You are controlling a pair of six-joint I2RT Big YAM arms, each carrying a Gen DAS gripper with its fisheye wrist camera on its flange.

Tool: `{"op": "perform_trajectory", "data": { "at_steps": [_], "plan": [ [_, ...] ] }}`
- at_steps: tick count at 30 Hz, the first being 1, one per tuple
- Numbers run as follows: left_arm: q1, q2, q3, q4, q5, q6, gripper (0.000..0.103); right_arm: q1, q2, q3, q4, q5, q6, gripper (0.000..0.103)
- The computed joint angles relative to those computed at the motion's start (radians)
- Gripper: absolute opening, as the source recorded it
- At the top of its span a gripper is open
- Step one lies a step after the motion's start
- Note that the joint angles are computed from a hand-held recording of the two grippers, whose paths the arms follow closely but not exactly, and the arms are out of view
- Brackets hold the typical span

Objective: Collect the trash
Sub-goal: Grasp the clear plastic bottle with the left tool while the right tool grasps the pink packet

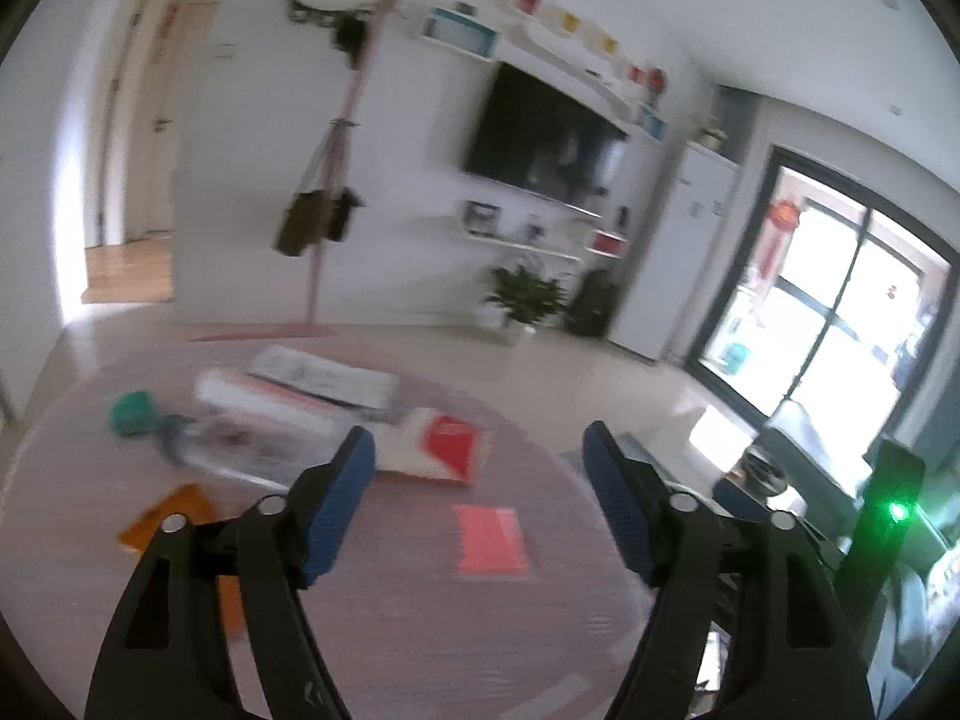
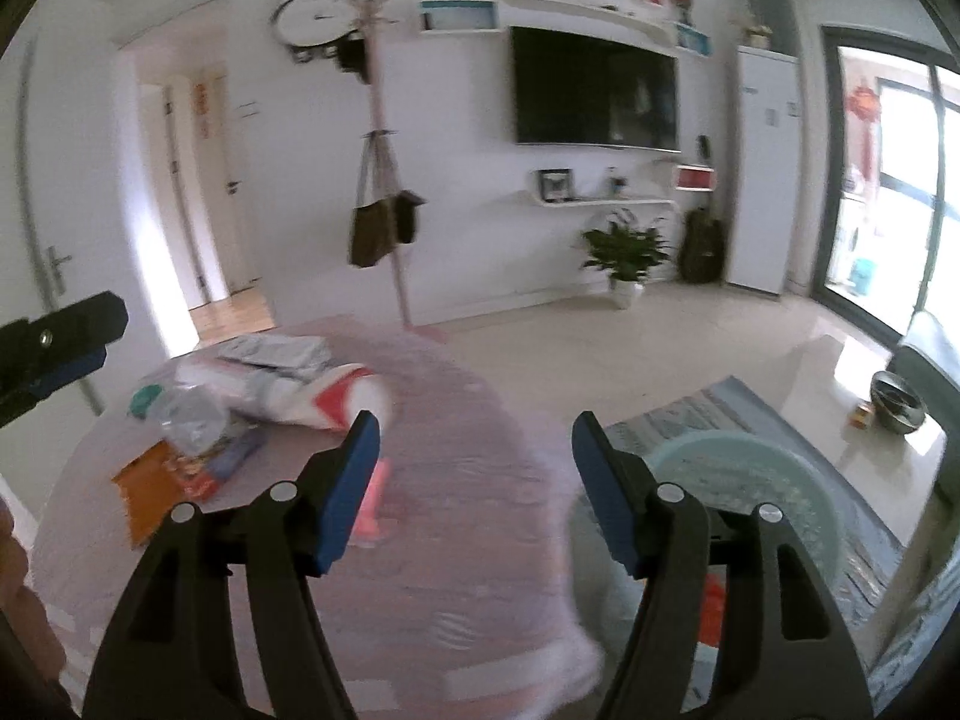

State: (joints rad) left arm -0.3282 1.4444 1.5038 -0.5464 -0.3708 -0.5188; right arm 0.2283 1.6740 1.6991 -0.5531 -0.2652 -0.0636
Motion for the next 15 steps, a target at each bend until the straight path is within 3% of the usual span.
{"op": "perform_trajectory", "data": {
  "at_steps": [4, 7, 11, 15],
  "plan": [
    [0.064, -0.025, -0.028, -0.062, -0.006, -0.014, 0.083, 0.044, 0.024, -0.003, -0.014, -0.025, -0.008, 0.063],
    [0.105, 0.001, -0.008, -0.143, -0.032, -0.004, 0.083, 0.071, 0.071, 0.028, -0.056, -0.005, -0.02, 0.063],
    [0.139, 0.061, 0.034, -0.197, -0.024, -0.002, 0.084, 0.101, 0.16, 0.15, -0.2, 0.076, -0.049, 0.064],
    [0.145, 0.136, 0.098, -0.25, -0.013, -0.008, 0.084, 0.1, 0.22, 0.237, -0.298, 0.05, -0.041, 0.066]
  ]
}}
